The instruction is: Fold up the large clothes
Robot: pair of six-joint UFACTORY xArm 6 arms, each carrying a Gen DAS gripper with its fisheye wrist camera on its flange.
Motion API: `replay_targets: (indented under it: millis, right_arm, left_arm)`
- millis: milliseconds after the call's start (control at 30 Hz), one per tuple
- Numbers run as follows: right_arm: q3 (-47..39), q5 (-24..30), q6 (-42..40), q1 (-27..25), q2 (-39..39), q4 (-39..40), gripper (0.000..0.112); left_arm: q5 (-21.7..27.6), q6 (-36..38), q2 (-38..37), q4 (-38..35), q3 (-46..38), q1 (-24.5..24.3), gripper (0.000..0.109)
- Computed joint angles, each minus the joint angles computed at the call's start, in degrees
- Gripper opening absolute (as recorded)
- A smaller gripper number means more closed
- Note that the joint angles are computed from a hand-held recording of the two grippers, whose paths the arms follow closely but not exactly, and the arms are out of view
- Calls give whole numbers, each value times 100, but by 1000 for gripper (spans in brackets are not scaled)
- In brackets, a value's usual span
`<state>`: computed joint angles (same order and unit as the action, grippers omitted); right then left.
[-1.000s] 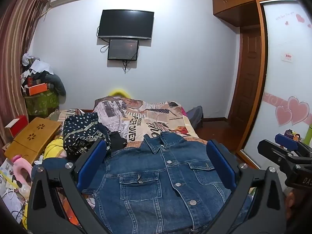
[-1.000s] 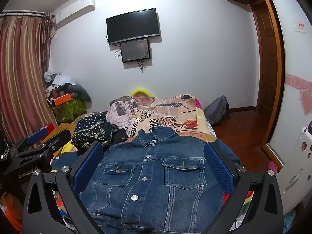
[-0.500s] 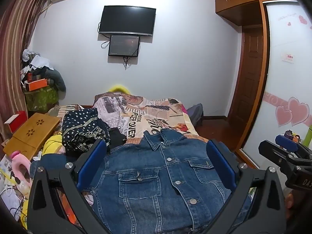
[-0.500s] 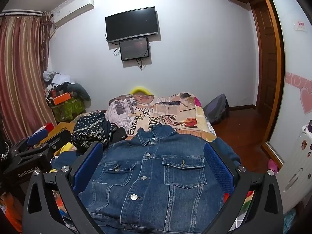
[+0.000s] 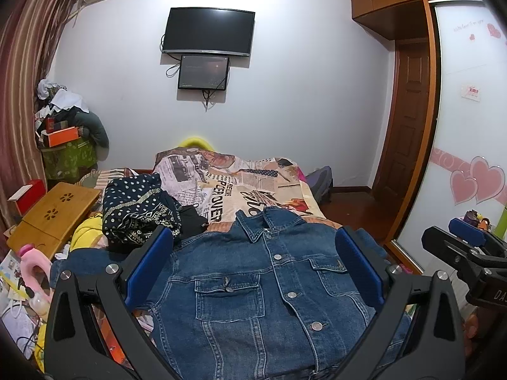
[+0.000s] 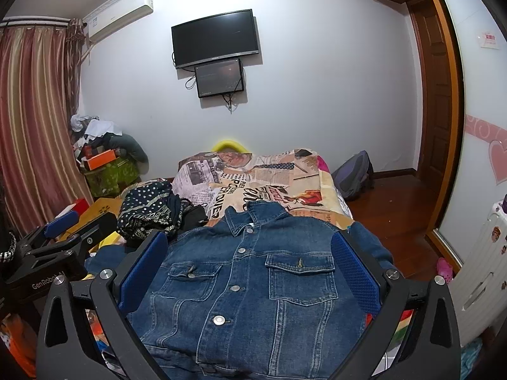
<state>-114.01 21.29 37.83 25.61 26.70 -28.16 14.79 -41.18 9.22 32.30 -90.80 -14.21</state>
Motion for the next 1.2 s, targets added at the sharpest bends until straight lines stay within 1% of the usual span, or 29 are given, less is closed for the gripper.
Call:
replay_targets:
  millis: [800,1100,1133,1200]
  right_arm:
    - [-49,7,32,14,54,11,103]
    - [-68,19,20,13,60,27,103]
    - [-76,30,13,15,64,33,103]
    - [-68,20,29,16,64,18,103]
  left_arm:
    - [-6,-52,16,83,1,29,103]
    - [-89,-37,-17,109,77,55,103]
    - [5,6,20,67,-36,13,103]
    - [19,31,21,46,-48,5,103]
